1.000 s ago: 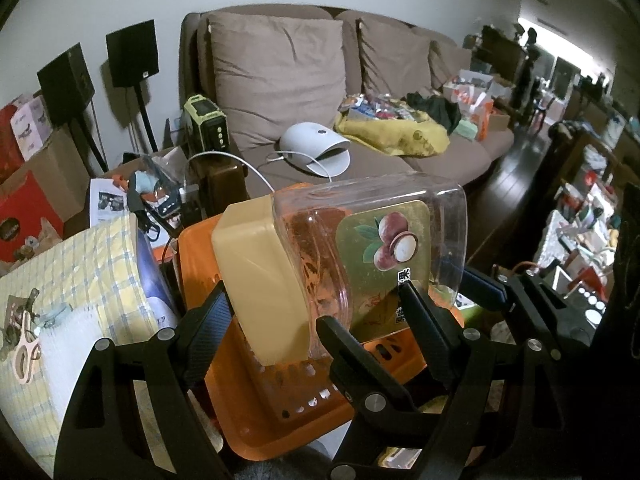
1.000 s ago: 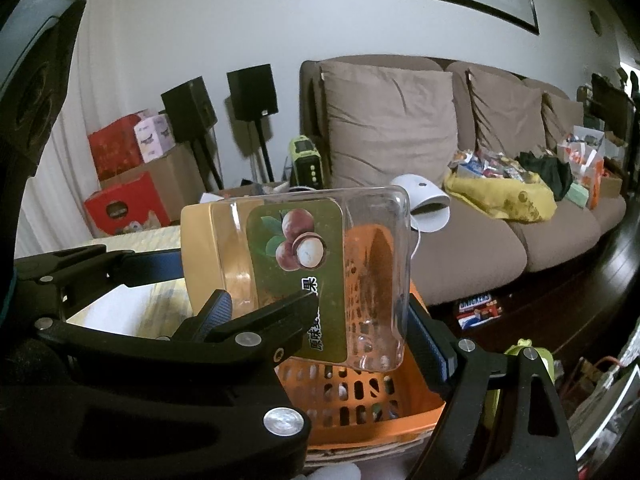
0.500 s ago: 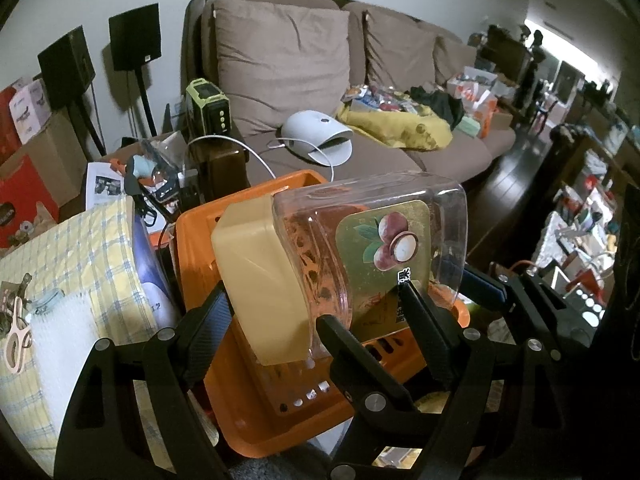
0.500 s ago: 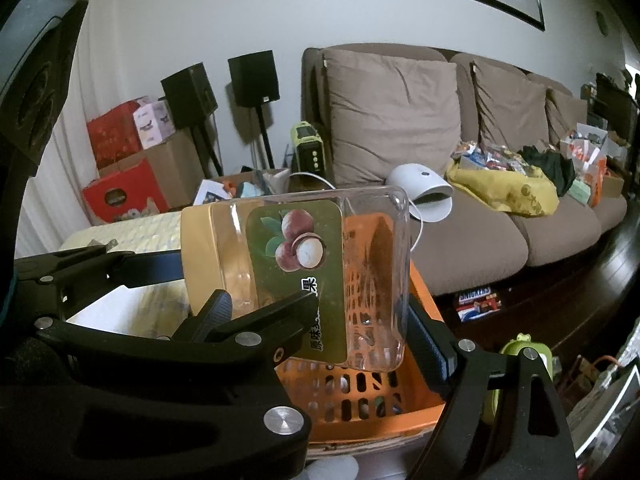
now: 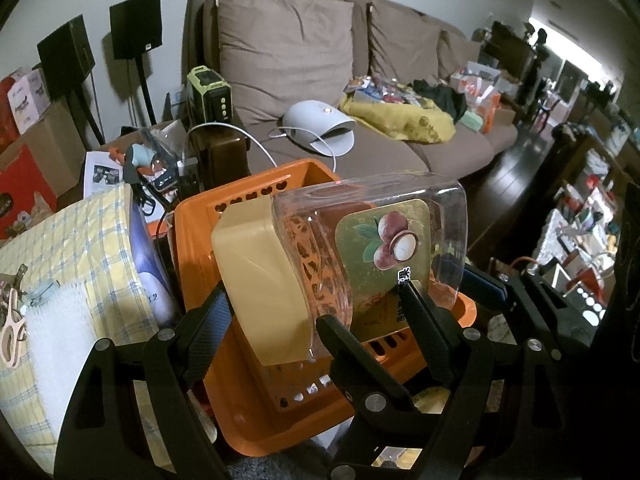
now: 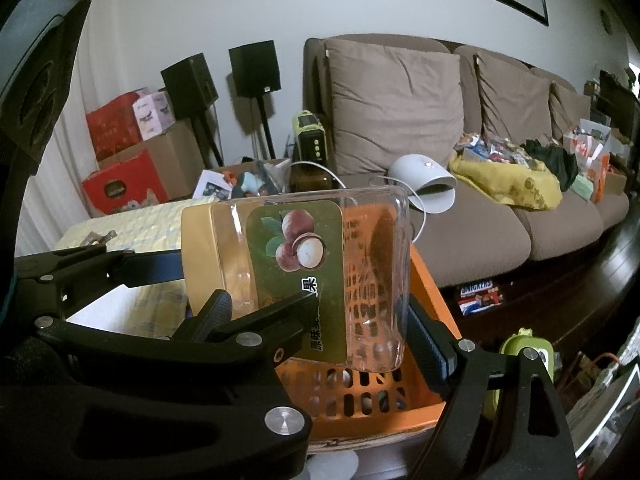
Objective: Organize objects
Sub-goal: 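Lower the held jar deeper toward the basket floor with the right gripper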
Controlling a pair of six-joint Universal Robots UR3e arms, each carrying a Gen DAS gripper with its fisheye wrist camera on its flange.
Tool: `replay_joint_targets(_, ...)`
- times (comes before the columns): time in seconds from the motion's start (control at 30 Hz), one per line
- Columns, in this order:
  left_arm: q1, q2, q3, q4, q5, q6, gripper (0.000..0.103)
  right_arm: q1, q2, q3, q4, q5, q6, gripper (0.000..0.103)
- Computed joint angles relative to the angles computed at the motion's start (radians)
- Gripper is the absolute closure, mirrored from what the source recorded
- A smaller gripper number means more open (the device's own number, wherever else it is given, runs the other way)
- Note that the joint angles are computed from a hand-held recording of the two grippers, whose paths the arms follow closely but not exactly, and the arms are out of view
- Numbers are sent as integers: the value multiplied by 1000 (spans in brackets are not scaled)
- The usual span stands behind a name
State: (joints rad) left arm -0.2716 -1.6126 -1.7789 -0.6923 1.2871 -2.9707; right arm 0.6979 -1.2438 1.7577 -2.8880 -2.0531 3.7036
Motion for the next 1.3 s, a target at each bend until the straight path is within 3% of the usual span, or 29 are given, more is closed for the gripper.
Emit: replay_joint_targets(1.3, 10, -42, -24, 3, -26, -21, 20, -19, 19, -12, 68, 46, 9, 17)
